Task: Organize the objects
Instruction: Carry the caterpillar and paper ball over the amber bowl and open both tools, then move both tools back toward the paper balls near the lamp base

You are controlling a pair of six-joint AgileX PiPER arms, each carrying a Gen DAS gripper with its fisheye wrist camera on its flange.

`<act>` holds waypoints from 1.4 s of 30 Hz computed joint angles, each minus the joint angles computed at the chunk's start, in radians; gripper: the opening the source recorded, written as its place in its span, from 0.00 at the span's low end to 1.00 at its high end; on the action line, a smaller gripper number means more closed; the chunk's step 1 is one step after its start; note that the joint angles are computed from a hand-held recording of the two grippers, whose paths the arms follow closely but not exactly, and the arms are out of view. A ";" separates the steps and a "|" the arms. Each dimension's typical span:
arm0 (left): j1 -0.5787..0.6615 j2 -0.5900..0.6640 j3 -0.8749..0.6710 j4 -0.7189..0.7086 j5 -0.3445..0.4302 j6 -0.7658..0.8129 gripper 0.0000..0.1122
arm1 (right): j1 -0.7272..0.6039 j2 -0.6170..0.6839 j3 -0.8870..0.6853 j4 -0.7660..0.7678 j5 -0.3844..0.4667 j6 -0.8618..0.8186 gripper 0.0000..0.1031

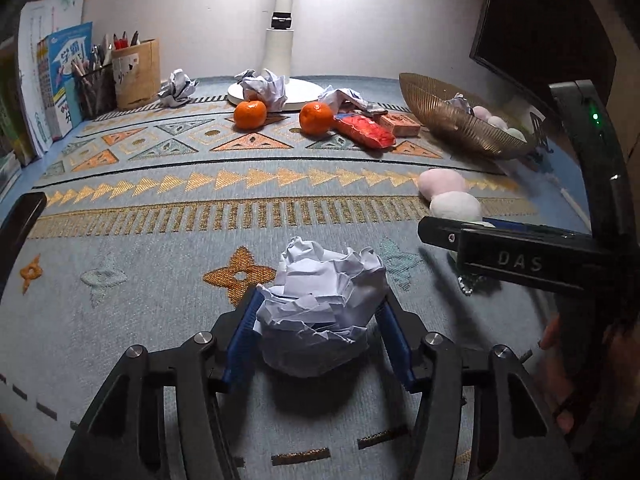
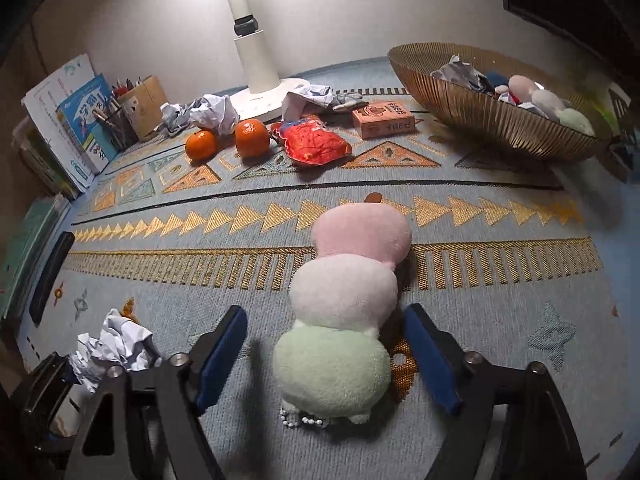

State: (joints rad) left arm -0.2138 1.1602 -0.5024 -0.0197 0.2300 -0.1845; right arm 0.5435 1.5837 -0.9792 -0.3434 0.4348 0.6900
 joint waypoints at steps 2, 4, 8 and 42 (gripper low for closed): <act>-0.006 -0.014 0.001 -0.010 -0.001 -0.008 0.48 | 0.002 -0.011 0.011 -0.030 -0.004 0.010 0.45; -0.005 -0.022 -0.010 -0.076 0.003 0.056 0.48 | -0.034 -0.035 0.044 0.089 -0.056 -0.104 0.44; -0.037 -0.004 -0.072 -0.061 0.015 0.037 0.48 | -0.070 -0.119 0.093 0.151 -0.090 -0.189 0.44; 0.064 0.443 -0.680 -0.786 0.140 0.695 0.70 | -0.585 -0.084 -0.244 1.182 0.203 -1.281 0.73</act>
State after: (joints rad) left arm -0.1501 1.6036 -1.1827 -0.8059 0.3697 0.5107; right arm -0.0419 1.4999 -1.2233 0.8384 0.6383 -0.5908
